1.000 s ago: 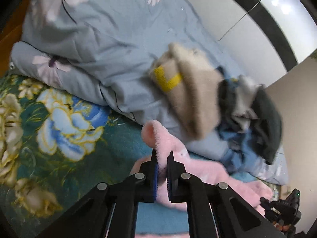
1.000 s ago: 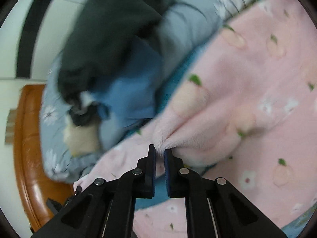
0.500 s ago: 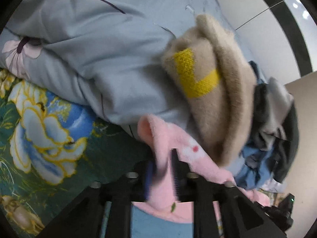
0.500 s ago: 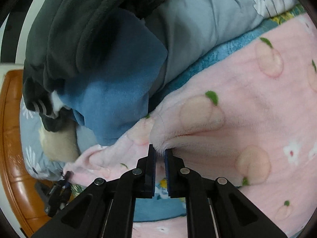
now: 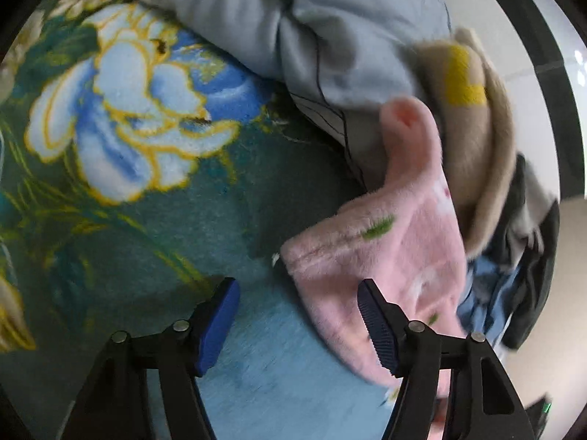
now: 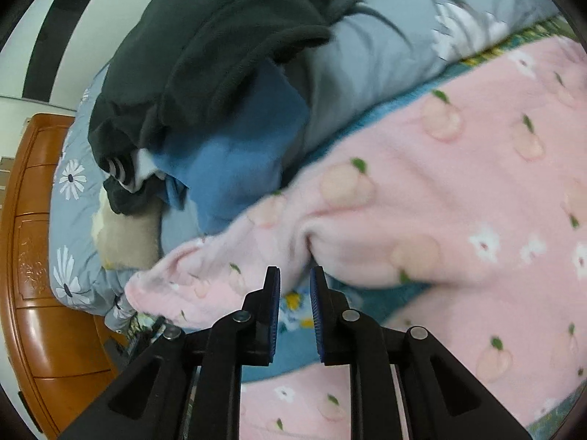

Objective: Fold clothes

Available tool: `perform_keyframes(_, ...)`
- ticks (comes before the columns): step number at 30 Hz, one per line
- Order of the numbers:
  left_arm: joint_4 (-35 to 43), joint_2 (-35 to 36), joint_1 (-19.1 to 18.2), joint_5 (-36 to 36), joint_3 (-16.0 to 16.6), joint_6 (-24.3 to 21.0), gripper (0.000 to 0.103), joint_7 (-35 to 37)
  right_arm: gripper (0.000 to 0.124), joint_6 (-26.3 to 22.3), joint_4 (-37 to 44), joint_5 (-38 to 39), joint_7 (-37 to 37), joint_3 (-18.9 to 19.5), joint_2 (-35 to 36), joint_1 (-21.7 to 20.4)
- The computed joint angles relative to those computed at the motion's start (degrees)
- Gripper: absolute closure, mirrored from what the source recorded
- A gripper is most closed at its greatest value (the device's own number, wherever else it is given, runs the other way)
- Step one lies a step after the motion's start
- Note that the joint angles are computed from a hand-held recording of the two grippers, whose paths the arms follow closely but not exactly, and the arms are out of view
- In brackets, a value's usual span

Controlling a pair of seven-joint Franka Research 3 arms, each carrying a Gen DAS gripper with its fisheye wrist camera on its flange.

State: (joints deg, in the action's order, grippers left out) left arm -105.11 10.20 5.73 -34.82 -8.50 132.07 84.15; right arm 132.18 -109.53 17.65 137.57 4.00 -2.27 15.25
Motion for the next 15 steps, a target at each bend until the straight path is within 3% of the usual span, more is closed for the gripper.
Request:
perform_keyframes(1, 0.2, 0.3, -0.3, 0.8, 0.0, 0.5, 0.048, -0.9, 0.107, -0.7, -0.2, -0.5, 0.8, 0.2, -0.5, 0.1)
perform_keyframes(3, 0.8, 1.1, -0.9, 3.0, 0.1, 1.2, 0.084, -3.1, 0.107, -1.9, -1.2, -1.4, 2.5, 0.4, -1.8, 0.3)
perform_keyframes(5, 0.7, 1.4, -0.9, 3.1, -0.1, 1.9, 0.087, -4.9, 0.107, -2.0, -3.8, -1.6, 4.2, 0.4, -4.6, 0.0)
perform_keyframes(6, 0.4, 1.1, -0.7, 2.0, -0.3, 2.3, 0.096, -5.4, 0.107, -2.0, -5.1, -1.5, 4.8, 0.3, -5.9, -0.2)
perform_keyframes(9, 0.4, -0.7, -0.4, 2.0, -0.1, 3.4, 0.097, -6.5, 0.107, -2.8, -7.8, -1.9, 6.2, 0.4, -9.1, -1.0)
perform_keyframes(15, -1.4, -8.8, 0.8, 0.3, 2.7, 6.4, 0.097, -1.3, 0.107, -4.3, -12.4, -2.7, 8.4, 0.9, -14.8, -2.4)
